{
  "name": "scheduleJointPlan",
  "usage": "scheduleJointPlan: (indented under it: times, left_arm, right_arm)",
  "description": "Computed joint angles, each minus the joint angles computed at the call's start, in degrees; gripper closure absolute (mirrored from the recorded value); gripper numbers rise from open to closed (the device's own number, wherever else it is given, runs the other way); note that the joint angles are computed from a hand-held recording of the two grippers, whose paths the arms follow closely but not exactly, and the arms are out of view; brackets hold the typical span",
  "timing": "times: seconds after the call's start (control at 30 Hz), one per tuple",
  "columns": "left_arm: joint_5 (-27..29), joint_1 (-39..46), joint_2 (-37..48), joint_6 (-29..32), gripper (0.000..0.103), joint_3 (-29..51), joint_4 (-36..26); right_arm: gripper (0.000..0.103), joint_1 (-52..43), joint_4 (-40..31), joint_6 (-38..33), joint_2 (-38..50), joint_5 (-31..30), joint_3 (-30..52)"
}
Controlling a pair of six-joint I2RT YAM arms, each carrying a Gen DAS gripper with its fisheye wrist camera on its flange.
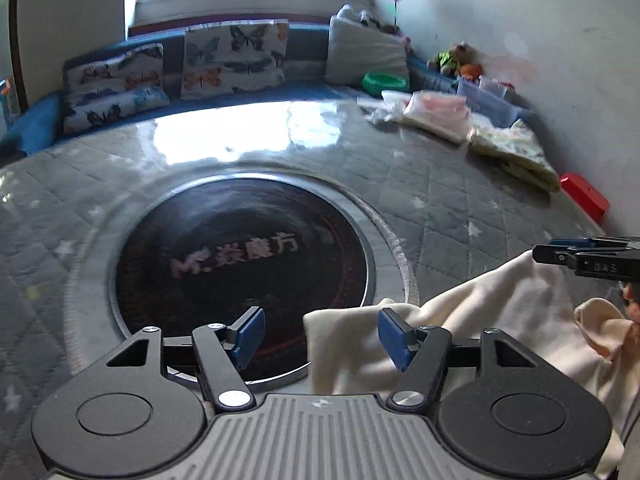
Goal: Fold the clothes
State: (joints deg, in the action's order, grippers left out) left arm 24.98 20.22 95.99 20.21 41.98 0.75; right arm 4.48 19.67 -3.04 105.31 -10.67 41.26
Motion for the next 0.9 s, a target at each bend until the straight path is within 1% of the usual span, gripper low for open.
scheduleJointPlan:
  times: [0.07,0.13,0.17,0.23,0.27,0.3,0.33,0.37,0.5,0.53,0.63,0.73,0.8,0.9]
  left_arm:
    - [-1.12,-1.73,1.80,-0.54,0.038,0.79,0.84]
    - [-0.93,-2.38,3.12,-0.33,0.045,1.45,0.86]
    - [-0.41,-2.52,3.48,0.13,0.053,1.50,0.86]
    - [-0.96,-3.13,3.73,0.79,0.058,1.02,1.64]
    - [-0.81,-3.22,3.89,1.35,0.069,0.82,1.91]
    - [-0.52,-3.22,4.05,1.75,0.077,0.78,1.83]
    - [-0.44,-3.31,3.92,1.88,0.079,0.36,2.38]
    - [-0.39,-3.41,3.77,1.97,0.084,-0.10,2.99]
    - [2.64,-2.28,1.63,0.87,0.086,-1.69,4.83]
    - [4.45,-1.39,0.62,0.79,0.086,-2.12,4.85]
    - [10.56,1.73,-3.09,1.99,0.086,-3.93,4.29]
    - [17.11,4.94,-7.06,5.87,0.087,-5.98,1.91]
    - [20.57,6.27,-9.35,8.62,0.087,-6.77,-1.16]
    - [26.41,8.61,-13.72,16.33,0.087,-9.50,-6.88]
  right_arm:
    - [0.065,-0.04,-0.13,-0.15,0.52,-0.10,0.32]
    - [0.067,-0.17,-0.53,-0.31,0.74,-0.46,0.83]
    - [0.072,-0.24,-0.67,-0.44,0.84,-0.63,0.99]
    - [0.075,-0.25,-0.86,-0.83,1.26,-0.76,1.34]
    - [0.079,-0.20,-0.73,-0.79,1.42,-0.64,1.33]
    - [0.083,-0.15,-0.58,-0.72,1.58,-0.50,1.31]
    - [0.089,-0.09,-0.42,-0.66,1.74,-0.36,1.28]
    - [0.093,-0.04,-0.26,-0.60,1.90,-0.22,1.26]
    - [0.098,-0.59,2.30,0.22,0.38,-1.56,-0.52]
    - [0.101,-0.83,3.22,0.58,-0.70,-2.18,-1.58]
    - [0.101,-2.37,5.27,0.78,-5.65,-5.85,-5.70]
    - [0.101,-4.13,5.07,-1.33,-12.22,-9.65,-10.47]
    - [0.101,-4.27,3.44,-2.99,-15.44,-10.02,-11.91]
    - [0.101,-4.43,1.30,-4.82,-18.91,-10.84,-13.92]
